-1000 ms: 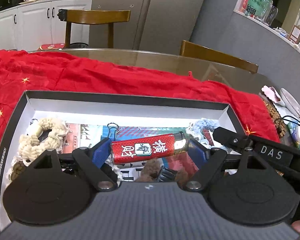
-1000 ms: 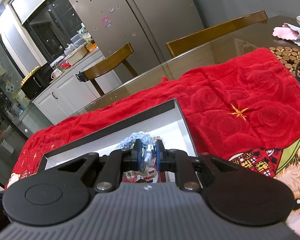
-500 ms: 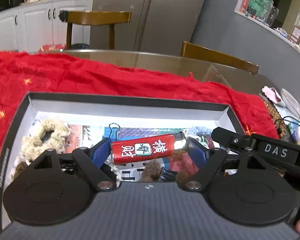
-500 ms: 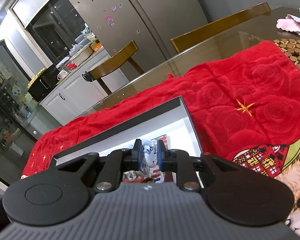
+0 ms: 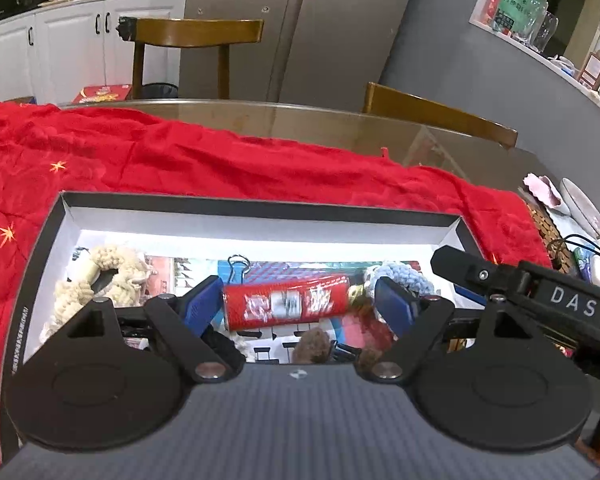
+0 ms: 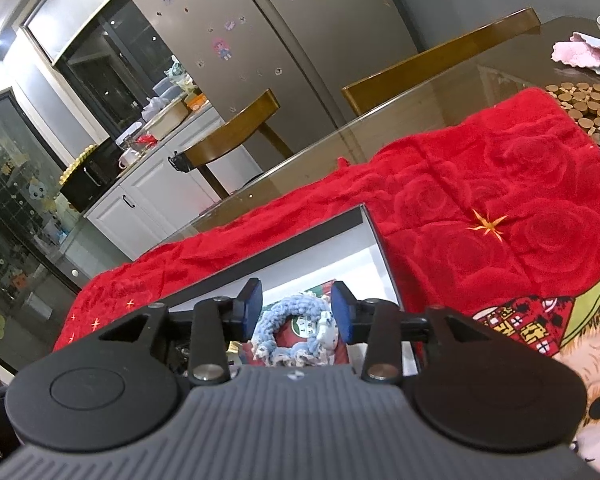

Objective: Organize objects

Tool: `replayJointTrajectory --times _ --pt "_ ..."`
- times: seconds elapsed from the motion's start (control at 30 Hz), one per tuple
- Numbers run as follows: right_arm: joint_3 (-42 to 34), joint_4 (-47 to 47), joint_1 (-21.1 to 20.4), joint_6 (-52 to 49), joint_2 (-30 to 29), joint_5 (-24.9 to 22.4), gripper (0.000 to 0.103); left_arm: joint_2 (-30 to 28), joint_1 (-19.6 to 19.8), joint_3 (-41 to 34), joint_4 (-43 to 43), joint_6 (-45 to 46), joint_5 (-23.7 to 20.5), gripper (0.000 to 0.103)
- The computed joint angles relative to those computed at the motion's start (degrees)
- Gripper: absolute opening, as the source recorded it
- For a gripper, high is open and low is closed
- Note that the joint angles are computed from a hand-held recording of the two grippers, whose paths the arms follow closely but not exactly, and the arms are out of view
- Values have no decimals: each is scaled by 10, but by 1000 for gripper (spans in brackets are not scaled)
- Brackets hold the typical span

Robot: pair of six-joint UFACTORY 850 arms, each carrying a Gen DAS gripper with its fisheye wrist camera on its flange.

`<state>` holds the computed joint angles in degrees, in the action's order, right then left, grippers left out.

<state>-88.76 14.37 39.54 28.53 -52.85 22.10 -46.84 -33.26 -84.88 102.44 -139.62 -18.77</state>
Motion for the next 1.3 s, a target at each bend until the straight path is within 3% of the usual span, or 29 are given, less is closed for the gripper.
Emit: replayJointTrajectory --times 0.33,0.5,0.73,0.87,1.03,1.3 --pt "22 3 1 -9 18 28 52 2 -1 0 -6 18 -6 86" --pt "32 88 14 -117 37 35 62 22 -13 20 20 4 -55 86" --pt "59 223 37 -294 73 92 78 54 -39 50 28 12 -139 86" --pt "88 224 47 -311 98 127 86 82 -51 77 49 -7 -163 86" --pt "115 228 54 -320 128 122 87 125 -74 117 44 1 -213 87" --pt "183 306 93 -373 179 190 87 208 -129 212 13 0 -298 87"
